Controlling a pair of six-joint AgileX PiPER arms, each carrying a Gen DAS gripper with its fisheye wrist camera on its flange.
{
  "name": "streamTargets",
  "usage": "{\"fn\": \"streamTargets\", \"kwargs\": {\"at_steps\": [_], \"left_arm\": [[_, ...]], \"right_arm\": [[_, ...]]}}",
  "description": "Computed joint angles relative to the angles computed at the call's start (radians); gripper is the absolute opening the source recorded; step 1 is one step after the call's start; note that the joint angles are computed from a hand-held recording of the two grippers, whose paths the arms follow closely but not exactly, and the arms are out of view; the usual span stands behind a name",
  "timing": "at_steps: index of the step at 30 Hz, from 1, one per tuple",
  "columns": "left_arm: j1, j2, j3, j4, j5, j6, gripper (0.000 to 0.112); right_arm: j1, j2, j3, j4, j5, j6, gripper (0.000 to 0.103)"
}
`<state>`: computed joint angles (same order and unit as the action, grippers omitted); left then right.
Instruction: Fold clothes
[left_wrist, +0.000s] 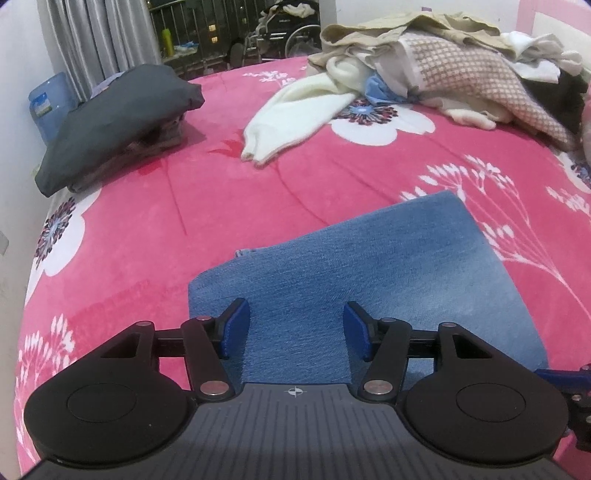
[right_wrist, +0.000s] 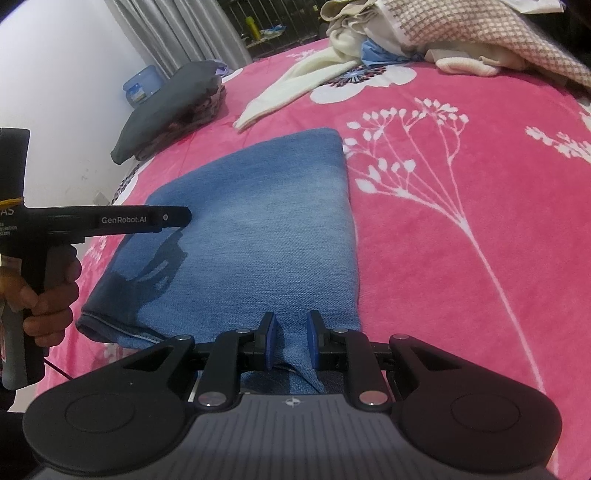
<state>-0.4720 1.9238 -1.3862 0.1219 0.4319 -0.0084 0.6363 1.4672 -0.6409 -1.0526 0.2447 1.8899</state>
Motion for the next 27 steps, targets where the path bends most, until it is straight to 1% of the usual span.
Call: {"fn": "streamTargets", "kwargs": {"at_steps": [8,14,17,19,20,21,22,27], "left_arm": [[-0.008,0.012,-0.052,-0.003,0.079,-0.001,0.063],[-0.018,0.017,-0.072,0.01,0.117,-0.017,0.067],[-0.017,0.021,-0.085,-0.004,0.137,-0.008,0.071],[-0.011,0.024,-0.097,-0.047,0.157,0.028,0.083],[-0.008,0.026,-0.103,-0.071,0.167,0.048,0.087],[-0.006,0.025,-0.103,-0.094,0.171,0.069,0.096],[-0.004,0.024,-0.102,-0.112,0.174,0.086,0.1],[-0.014,0.021,-0.093,-0.081,0.174,0.061,0.101]], "right_arm": [[0.005,0.004,-0.001,-0.019,0.007,0.017,0.019],[0.004,0.005,-0.002,-0.019,0.006,0.014,0.019],[0.003,0.005,-0.003,-0.01,0.006,0.004,0.019],[0.004,0.005,-0.004,-0.01,0.008,0.004,0.019],[0.005,0.006,-0.005,-0.01,0.009,0.005,0.019],[0.006,0.006,-0.005,-0.01,0.01,0.005,0.019],[0.006,0.006,-0.005,-0.01,0.01,0.006,0.019],[0.006,0.005,-0.004,-0.012,0.01,0.007,0.019]]}}
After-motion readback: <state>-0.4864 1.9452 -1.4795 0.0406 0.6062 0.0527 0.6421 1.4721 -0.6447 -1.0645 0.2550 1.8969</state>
